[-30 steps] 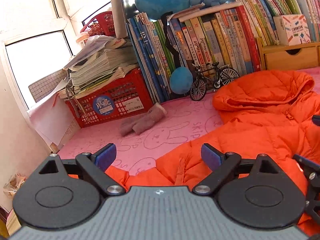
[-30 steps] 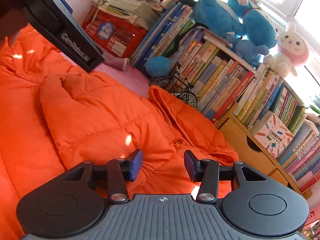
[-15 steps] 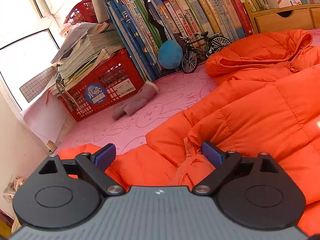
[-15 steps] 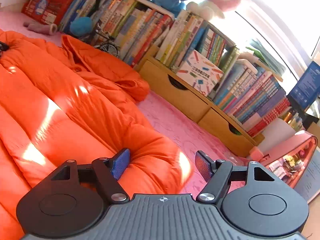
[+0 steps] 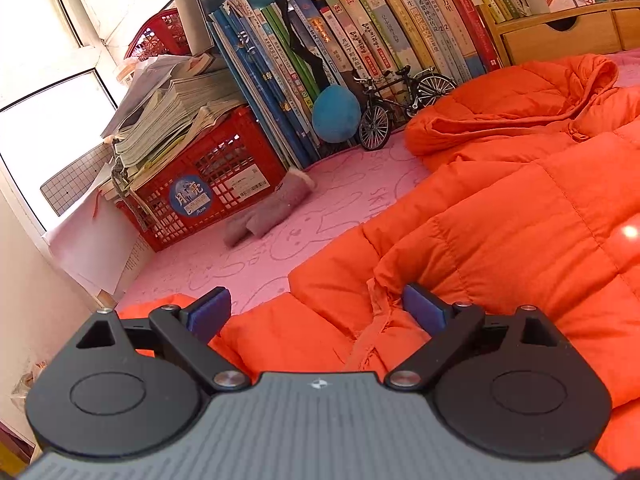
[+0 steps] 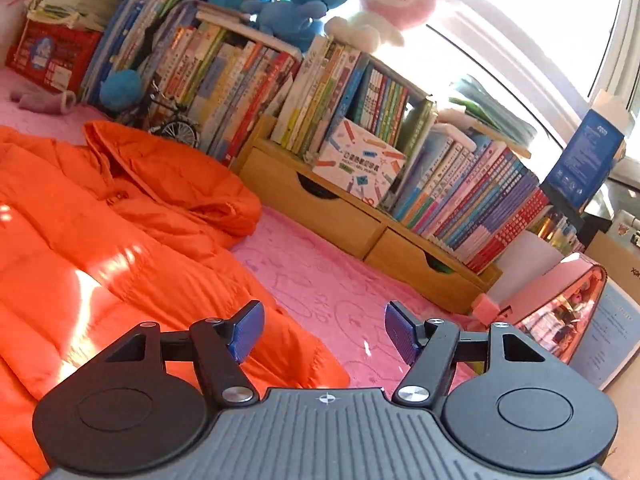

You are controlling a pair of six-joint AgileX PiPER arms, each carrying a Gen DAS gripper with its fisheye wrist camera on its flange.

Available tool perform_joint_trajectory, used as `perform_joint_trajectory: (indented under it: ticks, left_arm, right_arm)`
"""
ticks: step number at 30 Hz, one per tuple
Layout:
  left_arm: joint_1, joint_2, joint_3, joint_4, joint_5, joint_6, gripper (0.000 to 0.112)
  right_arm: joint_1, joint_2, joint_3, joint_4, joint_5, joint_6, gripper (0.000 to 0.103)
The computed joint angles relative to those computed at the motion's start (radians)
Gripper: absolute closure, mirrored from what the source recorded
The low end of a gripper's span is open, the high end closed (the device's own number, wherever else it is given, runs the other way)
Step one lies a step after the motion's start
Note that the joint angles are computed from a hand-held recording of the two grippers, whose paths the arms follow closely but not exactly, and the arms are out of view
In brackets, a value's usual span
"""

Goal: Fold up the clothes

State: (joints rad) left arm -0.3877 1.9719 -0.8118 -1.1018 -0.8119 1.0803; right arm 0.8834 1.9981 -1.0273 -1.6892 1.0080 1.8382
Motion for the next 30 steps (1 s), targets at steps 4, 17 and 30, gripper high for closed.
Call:
perform_joint_trajectory:
  ticks: [4,17,30]
  left_arm:
    - [0.012,-0.008,0.001,0.006,0.022,-0.012,0.017]
    - [0.022,-0.017,0.001,0.013,0.049,-0.029,0.016]
    - [0.187,-0.305,0.225,0.317,0.197,-0.258,0.016]
  right_arm:
    - [0.031,0.104,-0.228,-0.022,-0.098,-0.134,0.033]
    - [-0.034,0.172,-0.183,0.078,-0.069,-0.091,0.005]
    - [0.066,0.152,-0.156,0.016,0.025,0.046,0.003]
